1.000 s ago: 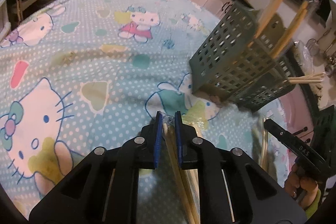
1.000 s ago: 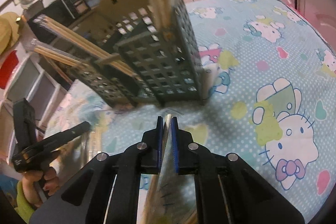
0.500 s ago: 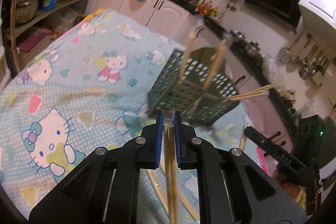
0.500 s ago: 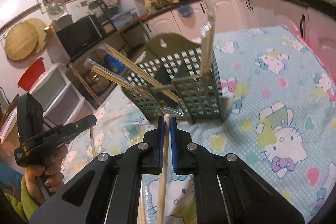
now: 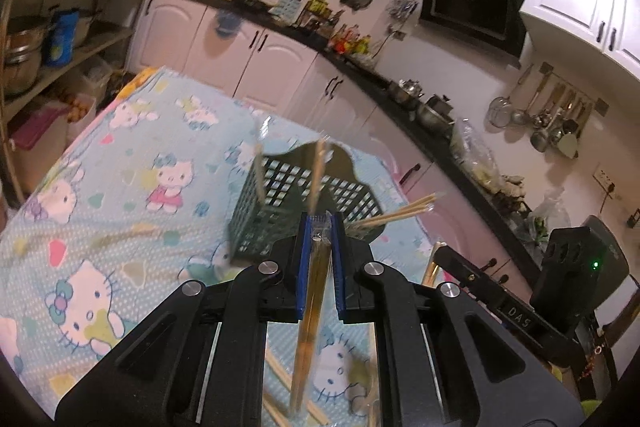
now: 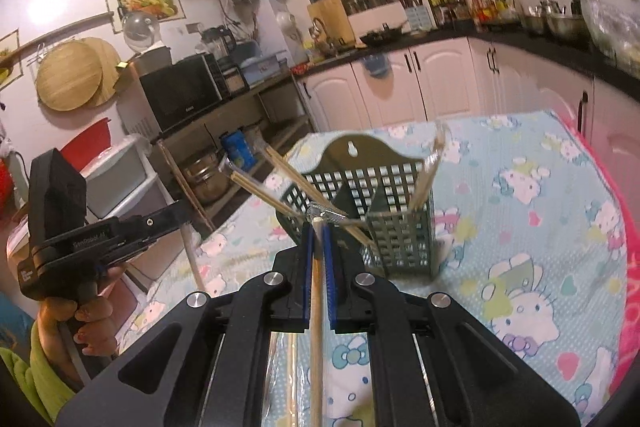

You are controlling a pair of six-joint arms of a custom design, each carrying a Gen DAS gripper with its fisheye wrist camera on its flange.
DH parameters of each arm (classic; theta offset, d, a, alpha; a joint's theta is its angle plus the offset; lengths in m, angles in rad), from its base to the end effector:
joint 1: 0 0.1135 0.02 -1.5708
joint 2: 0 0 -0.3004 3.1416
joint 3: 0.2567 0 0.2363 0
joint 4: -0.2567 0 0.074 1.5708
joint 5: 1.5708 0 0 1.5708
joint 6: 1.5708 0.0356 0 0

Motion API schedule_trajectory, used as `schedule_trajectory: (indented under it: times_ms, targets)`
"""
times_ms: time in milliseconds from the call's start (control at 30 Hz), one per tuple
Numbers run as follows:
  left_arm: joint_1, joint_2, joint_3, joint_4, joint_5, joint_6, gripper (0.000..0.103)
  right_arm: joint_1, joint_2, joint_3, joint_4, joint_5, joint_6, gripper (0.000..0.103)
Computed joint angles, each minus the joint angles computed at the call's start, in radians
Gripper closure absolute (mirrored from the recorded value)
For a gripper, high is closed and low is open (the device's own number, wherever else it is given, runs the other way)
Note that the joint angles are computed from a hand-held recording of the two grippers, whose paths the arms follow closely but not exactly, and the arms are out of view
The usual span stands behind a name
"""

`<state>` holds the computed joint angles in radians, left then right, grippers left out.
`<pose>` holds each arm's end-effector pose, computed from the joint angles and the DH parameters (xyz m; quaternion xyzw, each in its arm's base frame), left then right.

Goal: Organize utensils
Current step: 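Lift both tools' chopsticks up and carry them over the green caddy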

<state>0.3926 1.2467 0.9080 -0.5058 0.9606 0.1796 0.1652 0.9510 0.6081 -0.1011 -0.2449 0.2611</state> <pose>0.2168 0.0582 0.3083 0.0751 0.8418 -0.3255 0.4241 0.1751 0.0379 0.2911 -0.0249 0.8413 0.2131 0.4962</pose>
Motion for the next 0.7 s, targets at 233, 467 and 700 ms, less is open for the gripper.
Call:
schedule_trajectory:
  times_ms: [233, 467, 700]
  targets:
    - [-0.051, -0.029, 0.06, 0.042, 0.007, -0.079, 0.098, 0.019, -0.02, 0.056, -0.003, 0.043, -0.029, 0.097]
    - [-0.121, -0.037, 0.133, 0.117, -0.028, -0.175, 0.098, -0.003, 0.003, 0.132, 0.0, 0.051, -0.071, 0.097]
    - [-0.196, -0.01, 0.198, 0.2, -0.092, -0.263, 0.098, -0.023, 0.047, 0.212, 0.021, 0.057, -0.112, 0.097]
